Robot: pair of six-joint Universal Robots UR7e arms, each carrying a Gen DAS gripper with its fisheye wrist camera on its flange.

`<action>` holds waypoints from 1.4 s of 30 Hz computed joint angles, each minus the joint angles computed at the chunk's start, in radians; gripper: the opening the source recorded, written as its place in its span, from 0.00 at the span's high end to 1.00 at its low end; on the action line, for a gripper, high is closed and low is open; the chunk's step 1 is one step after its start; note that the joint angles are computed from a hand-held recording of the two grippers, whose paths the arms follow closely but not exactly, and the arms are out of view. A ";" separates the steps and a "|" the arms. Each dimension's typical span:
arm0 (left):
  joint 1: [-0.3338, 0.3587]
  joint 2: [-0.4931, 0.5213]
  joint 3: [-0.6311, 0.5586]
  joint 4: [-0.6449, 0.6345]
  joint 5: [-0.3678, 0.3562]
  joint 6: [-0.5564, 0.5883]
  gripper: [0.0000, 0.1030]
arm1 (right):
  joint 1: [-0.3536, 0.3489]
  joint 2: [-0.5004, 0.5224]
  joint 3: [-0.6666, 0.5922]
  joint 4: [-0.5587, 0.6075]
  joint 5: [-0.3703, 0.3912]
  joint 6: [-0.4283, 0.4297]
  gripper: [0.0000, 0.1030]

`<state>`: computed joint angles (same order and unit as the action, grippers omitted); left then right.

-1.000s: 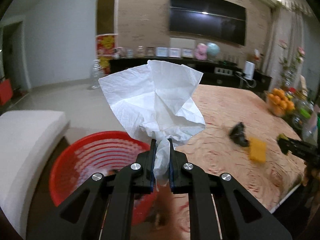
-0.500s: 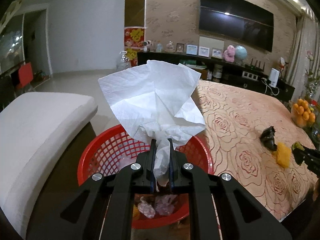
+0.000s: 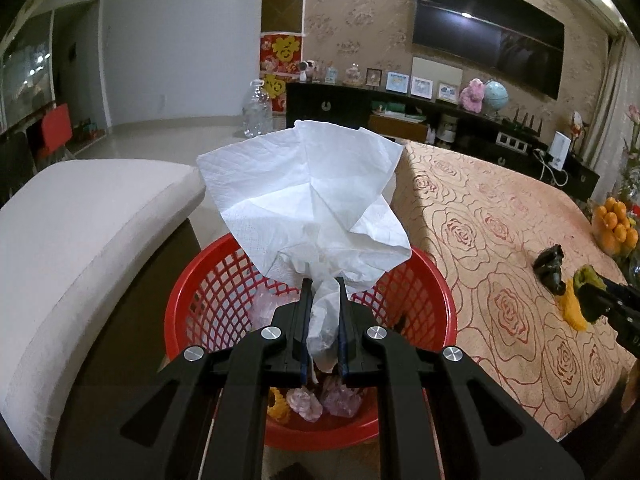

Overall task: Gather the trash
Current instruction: 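Carry the white paper to the red basket with left while right carries the sponge, then release the white paper into the basket with left while right drops the sponge in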

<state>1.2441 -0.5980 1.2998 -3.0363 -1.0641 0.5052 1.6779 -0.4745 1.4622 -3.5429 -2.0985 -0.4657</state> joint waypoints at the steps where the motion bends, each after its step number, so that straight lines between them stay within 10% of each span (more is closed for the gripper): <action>1: -0.001 0.002 -0.002 0.002 -0.001 -0.001 0.90 | 0.005 0.006 -0.012 0.010 0.004 -0.003 0.62; 16: 0.014 -0.026 0.009 -0.029 -0.031 -0.062 0.48 | 0.049 0.062 -0.120 0.110 0.024 -0.020 0.62; 42: 0.038 -0.053 0.012 -0.157 -0.016 -0.194 0.36 | 0.106 0.299 -0.562 0.514 0.103 -0.006 0.61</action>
<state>1.2817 -0.6508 1.3120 -3.1934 -1.0805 0.3108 1.7835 -0.1753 0.9004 -3.0289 -1.9951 -0.4720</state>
